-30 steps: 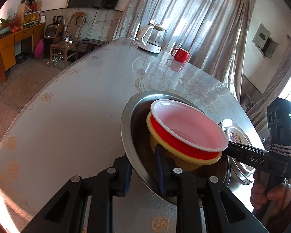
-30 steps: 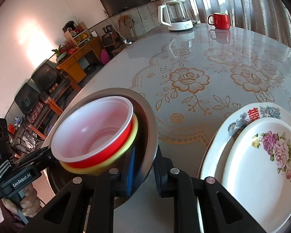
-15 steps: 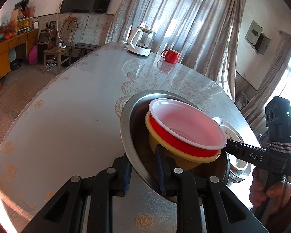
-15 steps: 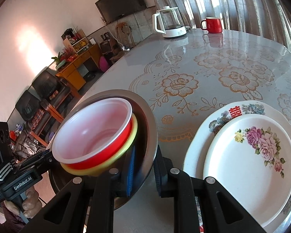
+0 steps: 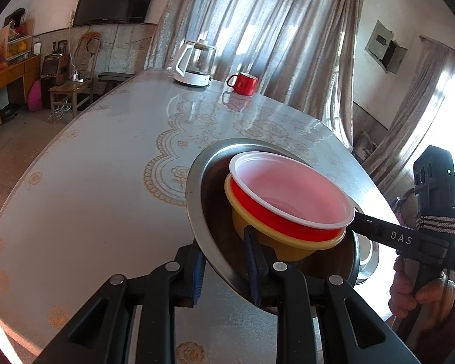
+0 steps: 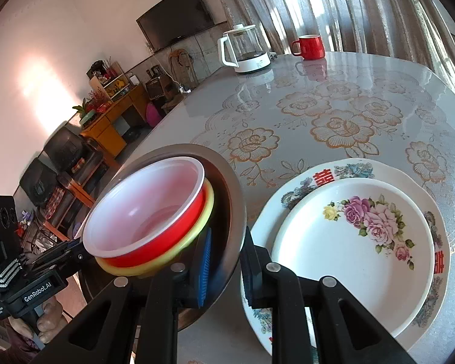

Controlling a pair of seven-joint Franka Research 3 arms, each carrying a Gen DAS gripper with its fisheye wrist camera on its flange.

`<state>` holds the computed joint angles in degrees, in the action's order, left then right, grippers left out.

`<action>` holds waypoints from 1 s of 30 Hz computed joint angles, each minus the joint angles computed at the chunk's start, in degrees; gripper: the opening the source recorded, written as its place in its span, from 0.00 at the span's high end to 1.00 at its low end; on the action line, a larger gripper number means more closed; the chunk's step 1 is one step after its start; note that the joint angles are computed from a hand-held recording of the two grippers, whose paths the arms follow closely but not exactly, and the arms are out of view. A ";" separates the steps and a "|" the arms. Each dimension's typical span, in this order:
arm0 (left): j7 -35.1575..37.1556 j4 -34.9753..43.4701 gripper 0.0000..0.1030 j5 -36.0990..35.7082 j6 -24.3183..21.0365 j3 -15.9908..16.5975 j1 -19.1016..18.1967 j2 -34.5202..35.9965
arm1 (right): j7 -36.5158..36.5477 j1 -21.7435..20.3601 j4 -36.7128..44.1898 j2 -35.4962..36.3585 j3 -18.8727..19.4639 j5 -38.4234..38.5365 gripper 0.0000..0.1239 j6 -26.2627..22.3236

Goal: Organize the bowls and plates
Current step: 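Lift the steel bowl with nested bowls and carry it over the plate stack, then lower the steel bowl onto the pink-rose plate with the right gripper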

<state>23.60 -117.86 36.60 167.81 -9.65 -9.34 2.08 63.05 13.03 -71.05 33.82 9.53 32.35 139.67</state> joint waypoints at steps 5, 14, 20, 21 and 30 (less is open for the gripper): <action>3.42 2.21 0.78 -1.92 -0.25 -0.37 -0.47 1.49 | -0.06 -0.76 -2.10 -1.43 -0.16 0.98 0.85 1.54; 14.48 7.15 0.77 -10.85 -0.16 -1.57 -1.58 5.65 | 0.21 -2.34 -6.88 -4.70 -1.03 2.26 0.85 4.49; 20.99 12.11 0.77 -15.41 -1.14 -2.18 -2.70 8.94 | 1.01 -3.40 -9.67 -6.78 -1.71 3.12 0.85 6.88; 22.32 13.21 0.77 -16.27 -1.33 -2.45 -2.75 9.62 | 1.24 -3.53 -9.85 -6.99 -1.85 3.18 0.85 7.28; 34.25 22.67 0.77 -25.54 -3.71 -5.79 -2.59 15.63 | 2.21 -5.28 -12.71 -9.63 -2.57 4.57 0.85 11.53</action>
<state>57.85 -95.19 11.06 164.10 -15.44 -11.93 17.72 65.26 7.75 -83.76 24.19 6.96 36.93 151.20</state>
